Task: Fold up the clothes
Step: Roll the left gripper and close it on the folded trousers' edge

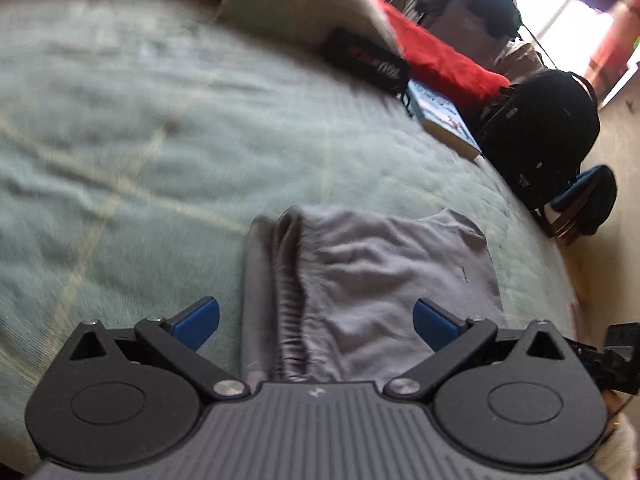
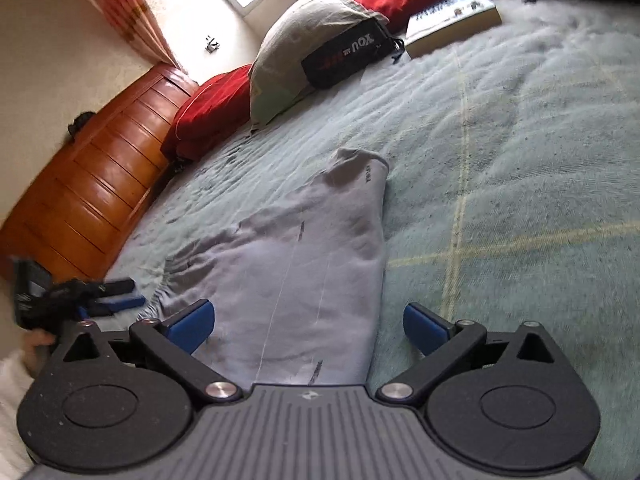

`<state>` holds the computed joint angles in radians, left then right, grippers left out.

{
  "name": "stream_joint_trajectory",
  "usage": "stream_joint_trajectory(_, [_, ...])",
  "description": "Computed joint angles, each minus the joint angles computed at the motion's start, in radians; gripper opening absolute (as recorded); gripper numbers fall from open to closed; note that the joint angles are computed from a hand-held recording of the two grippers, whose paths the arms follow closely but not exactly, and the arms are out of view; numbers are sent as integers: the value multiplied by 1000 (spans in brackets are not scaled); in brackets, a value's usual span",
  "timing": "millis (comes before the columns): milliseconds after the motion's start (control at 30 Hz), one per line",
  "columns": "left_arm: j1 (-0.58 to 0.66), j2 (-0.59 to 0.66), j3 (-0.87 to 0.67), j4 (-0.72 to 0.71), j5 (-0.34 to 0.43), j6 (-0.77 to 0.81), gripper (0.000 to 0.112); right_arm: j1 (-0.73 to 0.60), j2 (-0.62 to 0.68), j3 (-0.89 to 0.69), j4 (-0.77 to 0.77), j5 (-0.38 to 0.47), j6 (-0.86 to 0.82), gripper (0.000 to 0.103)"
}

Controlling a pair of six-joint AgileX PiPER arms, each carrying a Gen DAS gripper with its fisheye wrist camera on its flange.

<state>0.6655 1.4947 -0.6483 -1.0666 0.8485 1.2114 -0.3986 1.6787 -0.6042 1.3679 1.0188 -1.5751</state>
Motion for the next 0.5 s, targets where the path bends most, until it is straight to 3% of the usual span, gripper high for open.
stream_joint_trajectory(200, [31,165,-98,30,115,-27,102,15,150,-174,-67,90,170,103])
stream_joint_trajectory(500, [-27,309,-236,-5,206,-45,102,94,274,-326,-36,121,257,103])
